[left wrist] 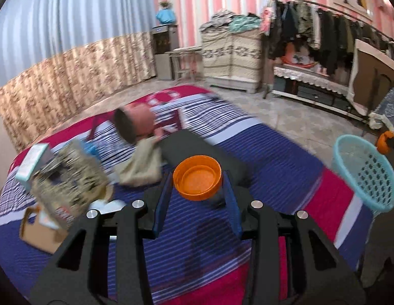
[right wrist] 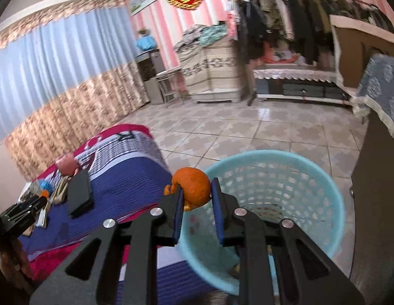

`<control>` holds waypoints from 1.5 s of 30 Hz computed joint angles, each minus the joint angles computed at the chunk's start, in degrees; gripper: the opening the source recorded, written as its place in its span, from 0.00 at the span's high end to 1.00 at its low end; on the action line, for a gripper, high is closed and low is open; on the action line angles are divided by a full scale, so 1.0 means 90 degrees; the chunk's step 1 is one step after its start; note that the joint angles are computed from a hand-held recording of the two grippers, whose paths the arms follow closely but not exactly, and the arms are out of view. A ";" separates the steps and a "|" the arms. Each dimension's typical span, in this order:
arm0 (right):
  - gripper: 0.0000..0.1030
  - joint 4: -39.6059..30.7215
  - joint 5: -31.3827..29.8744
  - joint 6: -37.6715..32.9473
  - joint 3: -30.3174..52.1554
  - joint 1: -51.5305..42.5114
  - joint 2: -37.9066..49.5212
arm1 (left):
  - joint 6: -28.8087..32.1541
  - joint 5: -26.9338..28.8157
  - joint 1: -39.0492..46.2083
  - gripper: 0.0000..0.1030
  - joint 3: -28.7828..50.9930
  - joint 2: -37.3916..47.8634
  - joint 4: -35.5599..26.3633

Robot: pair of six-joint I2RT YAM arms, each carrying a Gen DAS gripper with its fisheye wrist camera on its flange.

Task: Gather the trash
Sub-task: 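Carry the orange peel and orange lid over the blue basket, then open the left tool to drop the lid while the right tool drops the peel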

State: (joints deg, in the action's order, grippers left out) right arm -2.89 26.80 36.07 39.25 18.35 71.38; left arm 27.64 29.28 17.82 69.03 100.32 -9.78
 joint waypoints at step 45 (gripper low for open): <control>0.79 -0.0127 -0.0433 -0.0102 -0.0743 -0.1908 -0.0136 | -0.1078 -0.1171 -0.4237 0.32 -0.1093 -0.0214 0.1622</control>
